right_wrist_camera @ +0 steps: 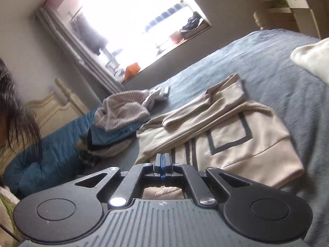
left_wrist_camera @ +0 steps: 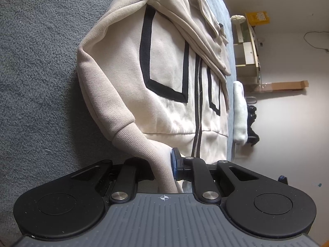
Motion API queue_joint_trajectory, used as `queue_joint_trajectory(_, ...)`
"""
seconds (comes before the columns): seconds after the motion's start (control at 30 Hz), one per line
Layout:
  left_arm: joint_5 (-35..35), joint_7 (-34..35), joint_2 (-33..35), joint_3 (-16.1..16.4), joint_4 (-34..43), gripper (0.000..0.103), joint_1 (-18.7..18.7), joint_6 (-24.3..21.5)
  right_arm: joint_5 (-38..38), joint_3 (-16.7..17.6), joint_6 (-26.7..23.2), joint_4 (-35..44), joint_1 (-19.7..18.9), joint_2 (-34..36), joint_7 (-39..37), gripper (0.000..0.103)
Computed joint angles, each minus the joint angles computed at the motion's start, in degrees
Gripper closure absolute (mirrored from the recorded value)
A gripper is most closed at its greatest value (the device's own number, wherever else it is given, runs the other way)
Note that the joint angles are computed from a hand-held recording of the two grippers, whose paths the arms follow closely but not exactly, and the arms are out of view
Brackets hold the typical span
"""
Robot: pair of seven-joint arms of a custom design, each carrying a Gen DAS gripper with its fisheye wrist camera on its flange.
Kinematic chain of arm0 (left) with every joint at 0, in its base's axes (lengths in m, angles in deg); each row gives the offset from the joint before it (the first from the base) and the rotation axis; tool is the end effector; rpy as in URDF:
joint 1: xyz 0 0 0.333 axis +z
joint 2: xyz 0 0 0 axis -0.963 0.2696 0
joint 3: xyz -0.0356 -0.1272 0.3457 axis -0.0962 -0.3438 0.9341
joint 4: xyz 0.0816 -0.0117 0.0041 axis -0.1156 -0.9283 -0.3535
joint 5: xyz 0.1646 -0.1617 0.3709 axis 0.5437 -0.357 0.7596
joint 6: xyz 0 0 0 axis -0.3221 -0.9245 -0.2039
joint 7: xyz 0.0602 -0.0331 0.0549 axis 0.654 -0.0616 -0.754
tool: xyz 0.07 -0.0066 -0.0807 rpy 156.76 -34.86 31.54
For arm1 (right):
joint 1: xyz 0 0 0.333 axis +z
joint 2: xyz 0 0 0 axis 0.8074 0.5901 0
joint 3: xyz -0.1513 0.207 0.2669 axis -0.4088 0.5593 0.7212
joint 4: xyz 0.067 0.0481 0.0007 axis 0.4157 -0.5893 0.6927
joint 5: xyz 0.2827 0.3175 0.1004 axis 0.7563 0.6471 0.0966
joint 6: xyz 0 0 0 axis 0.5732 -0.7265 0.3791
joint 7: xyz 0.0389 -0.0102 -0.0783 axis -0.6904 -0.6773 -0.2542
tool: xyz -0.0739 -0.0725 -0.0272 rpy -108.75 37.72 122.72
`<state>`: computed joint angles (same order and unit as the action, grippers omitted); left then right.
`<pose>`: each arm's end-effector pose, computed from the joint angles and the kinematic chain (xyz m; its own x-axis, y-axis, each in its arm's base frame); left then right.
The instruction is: Fold clothes
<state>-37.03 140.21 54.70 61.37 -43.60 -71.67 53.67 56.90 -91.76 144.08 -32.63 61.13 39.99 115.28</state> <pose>0.7856 -0.2014 0.4342 0.1514 -0.5479 0.8227 -0.9607 -0.2774 -0.0080 0.6144 0.0196 0.5815 0.1800 -0.7771 -0.6031 -0.6198 0.3864 -0.6830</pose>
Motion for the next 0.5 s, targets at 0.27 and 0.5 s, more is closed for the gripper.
queue_joint_trajectory(0.27,2.5,-1.9,0.3,0.6,1.0,0.091,-1.0,0.9,-16.9,-0.2,-15.2,3.9,-1.3,4.0,5.9,0.102)
queue_joint_trajectory(0.5,4.1,-2.2,0.7,0.5,1.3,0.091,-1.2,1.8,-33.4,4.0,-27.8,11.5,-0.7,11.1,-2.6,0.093)
